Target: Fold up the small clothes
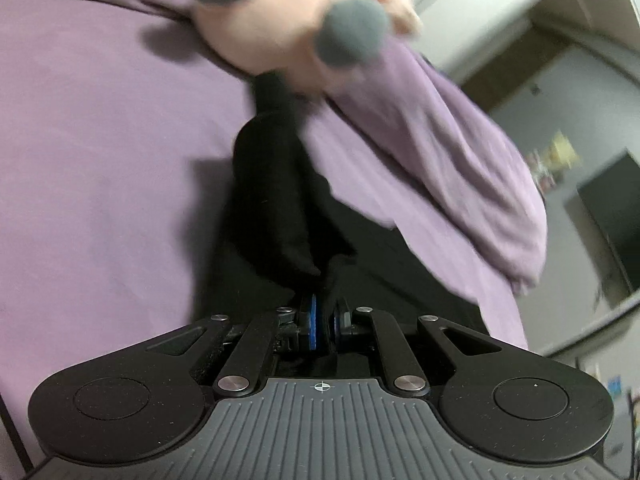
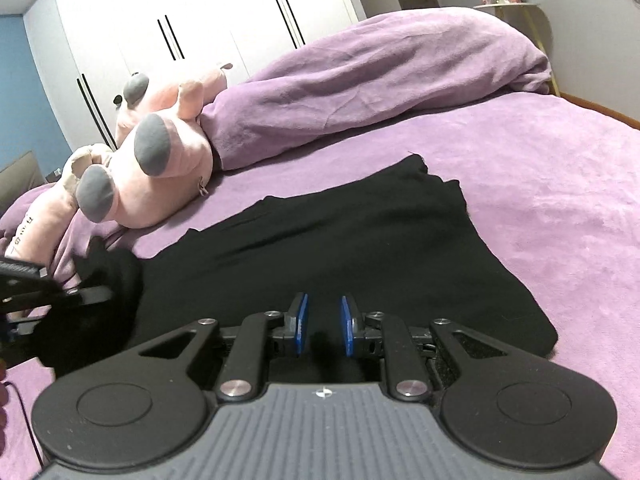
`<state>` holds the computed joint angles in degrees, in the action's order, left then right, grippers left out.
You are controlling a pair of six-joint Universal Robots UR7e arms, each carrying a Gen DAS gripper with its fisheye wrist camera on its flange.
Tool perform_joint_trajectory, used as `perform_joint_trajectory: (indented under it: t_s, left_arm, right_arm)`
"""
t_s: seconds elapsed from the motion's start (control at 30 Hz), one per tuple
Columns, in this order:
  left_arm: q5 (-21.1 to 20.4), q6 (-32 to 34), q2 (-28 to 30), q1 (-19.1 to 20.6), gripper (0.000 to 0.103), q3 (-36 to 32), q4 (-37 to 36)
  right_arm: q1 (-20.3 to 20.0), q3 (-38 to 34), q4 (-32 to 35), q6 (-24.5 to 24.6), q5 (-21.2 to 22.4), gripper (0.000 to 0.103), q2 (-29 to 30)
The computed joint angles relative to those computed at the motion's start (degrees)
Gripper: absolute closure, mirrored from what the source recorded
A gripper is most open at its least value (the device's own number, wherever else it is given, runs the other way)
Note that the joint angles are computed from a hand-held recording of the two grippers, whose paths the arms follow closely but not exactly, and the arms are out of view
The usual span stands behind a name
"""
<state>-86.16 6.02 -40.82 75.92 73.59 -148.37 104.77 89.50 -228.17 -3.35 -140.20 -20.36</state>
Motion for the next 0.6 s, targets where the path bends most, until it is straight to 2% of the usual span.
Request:
perform_joint_trajectory:
  t_s: [0.13, 0.2, 0.3, 0.33, 0.37, 0.4, 0.47, 0.53, 0.6]
  left_arm:
    - [5.4, 9.1, 0.5, -1.9, 0.091, 5.2, -4.5]
    - [4.1, 11.5, -0.2, -1.6, 0.085, 6.8, -6.5]
    - [1.5, 8.8, -2.7, -1.1, 0.081, 7.2, -3.5]
    - [1.5, 8.6, -4.0, -1.0, 0.081, 8.4, -4.4]
    - [1.9, 9.0, -5.2, -1.1, 0.075, 9.8, -6.4]
    - [2.8, 9.3, -5.6, -1.3, 0.07, 10.9, -9.2]
    - [7.4, 9.9, -6.1, -1.5, 0.07, 12.6, -13.0]
    - [12.5, 10.0, -5.4, -1.8, 0.071, 12.4, -12.4]
    - [13.1, 8.5, -4.9, -1.6, 0.07, 12.1, -9.9]
  right_arm:
    - [-0.3, 1.0, 0.0, 0.6, -0.1, 0.086, -0.5]
    - [-0.5, 1.7, -0.1, 0.9, 0.2, 0.086, -0.9]
    - [-0.4, 2.2, -0.5, 0.1, 0.4, 0.086, -1.0]
    - [-0.4, 2.3, -0.5, 0.4, 0.6, 0.086, -1.1]
    - [-0.3, 2.3, -0.5, 0.6, 1.0, 0.086, -1.0]
    - [-0.2, 2.2, -0.4, 0.8, 1.2, 0.086, -0.9]
    - [0.0, 1.9, 0.1, 0.9, 2.0, 0.086, -0.5]
    - [0.4, 1.1, 1.2, 1.1, 2.7, 0.086, -0.1]
    - [0.7, 0.4, 2.6, 0.8, 3.3, 0.086, 0.5]
